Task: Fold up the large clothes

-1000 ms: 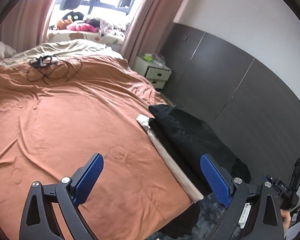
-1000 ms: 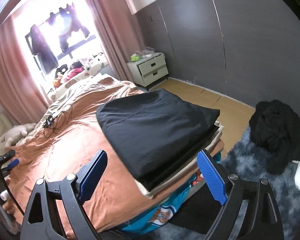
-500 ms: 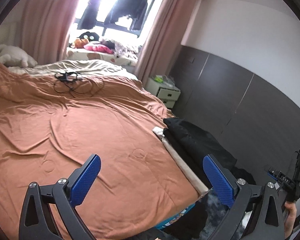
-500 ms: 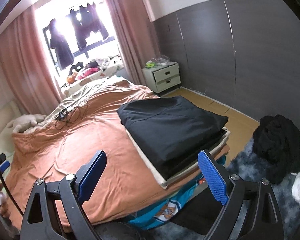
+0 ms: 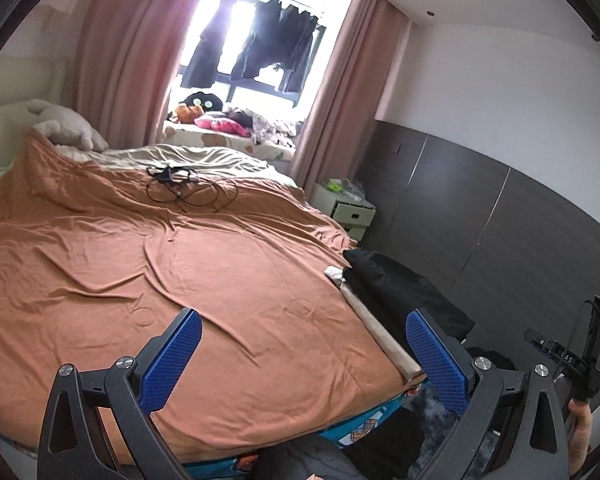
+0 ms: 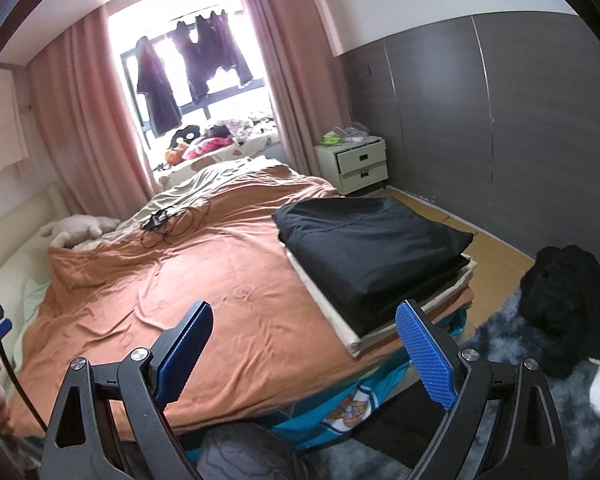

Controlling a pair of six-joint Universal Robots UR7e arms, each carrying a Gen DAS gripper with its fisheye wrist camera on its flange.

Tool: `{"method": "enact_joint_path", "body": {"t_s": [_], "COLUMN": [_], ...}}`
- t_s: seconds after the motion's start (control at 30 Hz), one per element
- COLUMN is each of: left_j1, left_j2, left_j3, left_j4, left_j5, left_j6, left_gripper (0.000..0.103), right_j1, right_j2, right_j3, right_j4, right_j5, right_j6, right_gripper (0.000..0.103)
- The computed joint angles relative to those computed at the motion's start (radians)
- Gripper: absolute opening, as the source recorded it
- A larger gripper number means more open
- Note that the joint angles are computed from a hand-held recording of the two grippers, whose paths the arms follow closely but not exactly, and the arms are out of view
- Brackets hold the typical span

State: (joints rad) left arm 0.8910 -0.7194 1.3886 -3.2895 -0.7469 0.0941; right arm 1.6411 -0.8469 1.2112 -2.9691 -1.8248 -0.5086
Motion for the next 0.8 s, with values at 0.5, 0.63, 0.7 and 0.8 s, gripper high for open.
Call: {"method": "enact_joint_path", "body": {"t_s": [0.5, 0.63, 0.7, 0.8], "left_j1": [-0.083, -0.098, -0.109, -0.126], "left_j2": [-0.039, -0.037, -0.026, -0.009], "left_j3": [0.251, 0.297, 0.317, 0.344], "left_j4": [-0.264, -0.322, -0.377, -0.474], "left_j5": [0.142, 0.175, 0.202, 0.233], "left_j6": [0.064, 0.086, 0.115, 0.169], "left_gripper": [0.102, 0.102, 0.102, 0.102], "right_j1": [-0.005, -0.013, -0.019, -0.026], "right_j2": [-0.115, -0.134, -0.139, -0.147], "right_j3": [0.265, 0.327, 0.357, 0.398], "right_j4": [-0.132, -0.180, -0.215, -0.244], "right_j5": [0.050, 0.067, 0.077, 0.082], "right_j6": [-0.063, -0.089, -0.113, -0.142], "right_gripper": [0.094, 0.098, 0.099, 0.100]}}
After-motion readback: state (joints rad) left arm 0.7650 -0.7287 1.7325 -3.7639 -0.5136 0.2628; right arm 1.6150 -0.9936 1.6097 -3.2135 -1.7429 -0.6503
